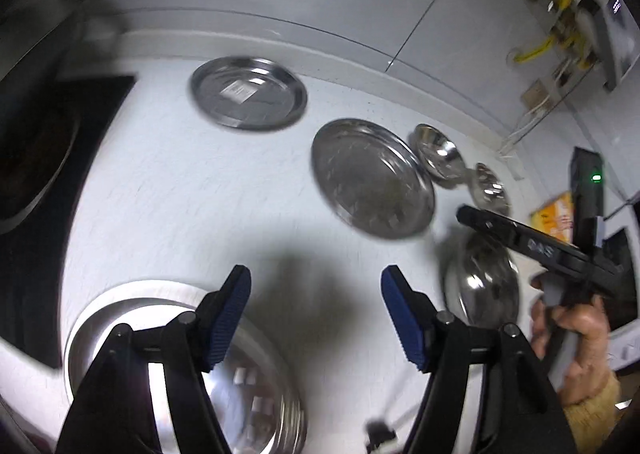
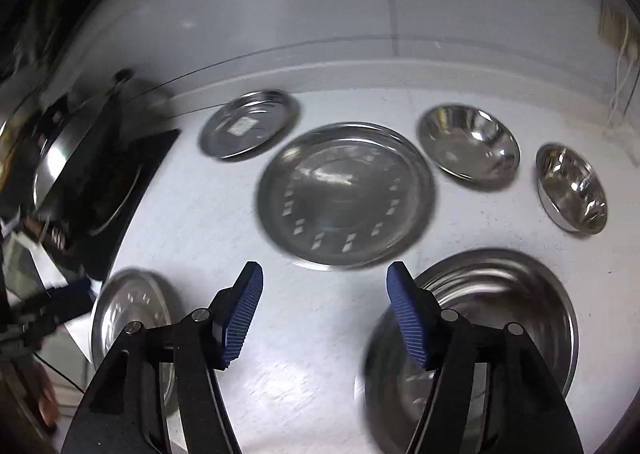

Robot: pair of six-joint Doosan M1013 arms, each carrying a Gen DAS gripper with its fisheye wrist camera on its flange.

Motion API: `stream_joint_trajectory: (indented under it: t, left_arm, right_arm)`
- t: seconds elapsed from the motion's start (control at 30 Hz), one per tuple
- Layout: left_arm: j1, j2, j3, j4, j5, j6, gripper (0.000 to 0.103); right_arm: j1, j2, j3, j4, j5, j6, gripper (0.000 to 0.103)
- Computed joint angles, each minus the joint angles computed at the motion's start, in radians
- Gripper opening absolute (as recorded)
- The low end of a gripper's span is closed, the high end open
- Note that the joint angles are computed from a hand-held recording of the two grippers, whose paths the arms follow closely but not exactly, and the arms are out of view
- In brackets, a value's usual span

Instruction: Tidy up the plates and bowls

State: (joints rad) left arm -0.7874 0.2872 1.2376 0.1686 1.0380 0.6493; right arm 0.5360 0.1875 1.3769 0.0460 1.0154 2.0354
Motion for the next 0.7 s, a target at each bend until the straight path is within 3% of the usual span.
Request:
stream_joint_trajectory:
  t: [0.1,0.27,0.6,0.67,0.7]
  left_arm:
    - [0.041,0.125,-0.155,-0.037,0.091,0.040,0.066]
    - [0.092,0.251,-0.296,-0.103,0.179,0.084,0.066]
    - [0.127,0.323,-0.362,-0.193,0.189,0.164,0.064]
    - [0.132,0.330,-0.367,-0.224,0.178,0.185,0.052]
    - [0.136,0.334,-0.369,-0.253,0.176,0.198,0.036]
  right_arm:
    - [-0.036,0.042,-0.039,0.012,0.050,-0.018,0.060]
    - [-0.071,0.112,-0.092,0.051,0.114,-0.038,0.060]
    - [-0.108,0.172,-0.118,0.119,0.143,-0.029,0.057]
    - [-0.110,0.176,-0.116,0.136,0.138,-0.040,0.046]
    - [-0.110,0.177,-0.112,0.144,0.135,-0.044,0.038]
